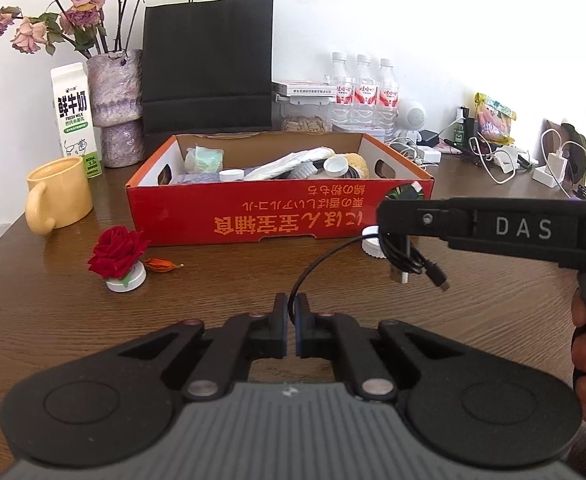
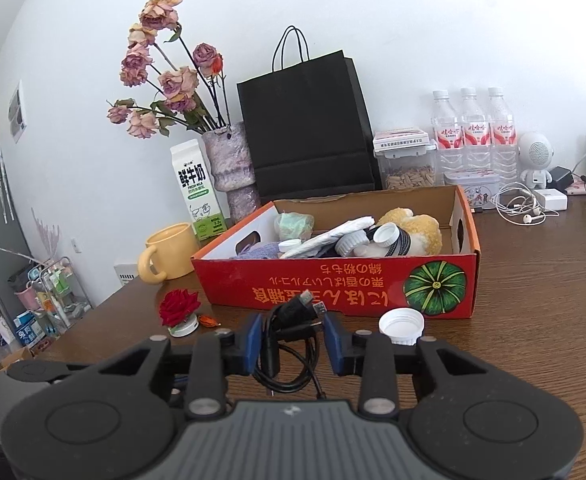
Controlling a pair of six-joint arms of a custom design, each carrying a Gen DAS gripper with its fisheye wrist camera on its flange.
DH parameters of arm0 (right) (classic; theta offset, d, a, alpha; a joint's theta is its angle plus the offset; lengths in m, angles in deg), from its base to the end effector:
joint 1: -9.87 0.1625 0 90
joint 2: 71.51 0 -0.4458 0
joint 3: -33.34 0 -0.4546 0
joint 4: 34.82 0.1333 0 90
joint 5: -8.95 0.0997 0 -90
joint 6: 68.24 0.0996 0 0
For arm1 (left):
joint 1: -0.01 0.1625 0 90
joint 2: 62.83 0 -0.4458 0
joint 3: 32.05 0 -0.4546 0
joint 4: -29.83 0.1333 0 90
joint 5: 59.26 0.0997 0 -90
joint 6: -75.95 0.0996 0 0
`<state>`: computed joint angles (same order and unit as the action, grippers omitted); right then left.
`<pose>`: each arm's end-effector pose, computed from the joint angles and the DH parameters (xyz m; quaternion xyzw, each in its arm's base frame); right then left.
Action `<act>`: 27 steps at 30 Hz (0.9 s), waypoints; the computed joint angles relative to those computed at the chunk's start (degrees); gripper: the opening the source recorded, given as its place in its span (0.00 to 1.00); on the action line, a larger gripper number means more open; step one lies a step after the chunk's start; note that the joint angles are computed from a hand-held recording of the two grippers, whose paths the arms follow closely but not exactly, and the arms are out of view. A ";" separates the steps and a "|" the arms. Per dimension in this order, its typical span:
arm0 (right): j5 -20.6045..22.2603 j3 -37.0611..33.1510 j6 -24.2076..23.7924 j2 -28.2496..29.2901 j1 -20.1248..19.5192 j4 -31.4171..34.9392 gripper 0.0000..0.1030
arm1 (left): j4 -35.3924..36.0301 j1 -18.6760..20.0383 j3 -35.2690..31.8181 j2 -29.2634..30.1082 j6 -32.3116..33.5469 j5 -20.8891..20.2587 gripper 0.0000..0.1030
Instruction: Organize objects
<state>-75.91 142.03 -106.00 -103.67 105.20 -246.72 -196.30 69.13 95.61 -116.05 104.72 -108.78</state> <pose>0.1996 -0.6080 -0.0410 0.3546 -0.8510 0.3815 0.0679 0.0057 -0.5404 0.1335 0.1772 0.8056 -0.4595 0.3294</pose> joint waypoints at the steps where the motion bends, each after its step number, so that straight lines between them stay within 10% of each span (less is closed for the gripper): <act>1: -0.04 0.03 0.17 -0.05 -0.02 -0.40 0.31 | -0.47 -0.06 0.23 -0.27 0.15 0.02 0.04; 27: -1.01 0.32 2.38 -0.25 0.27 -2.88 0.29 | -13.00 -1.70 -1.35 -1.52 5.07 4.46 0.04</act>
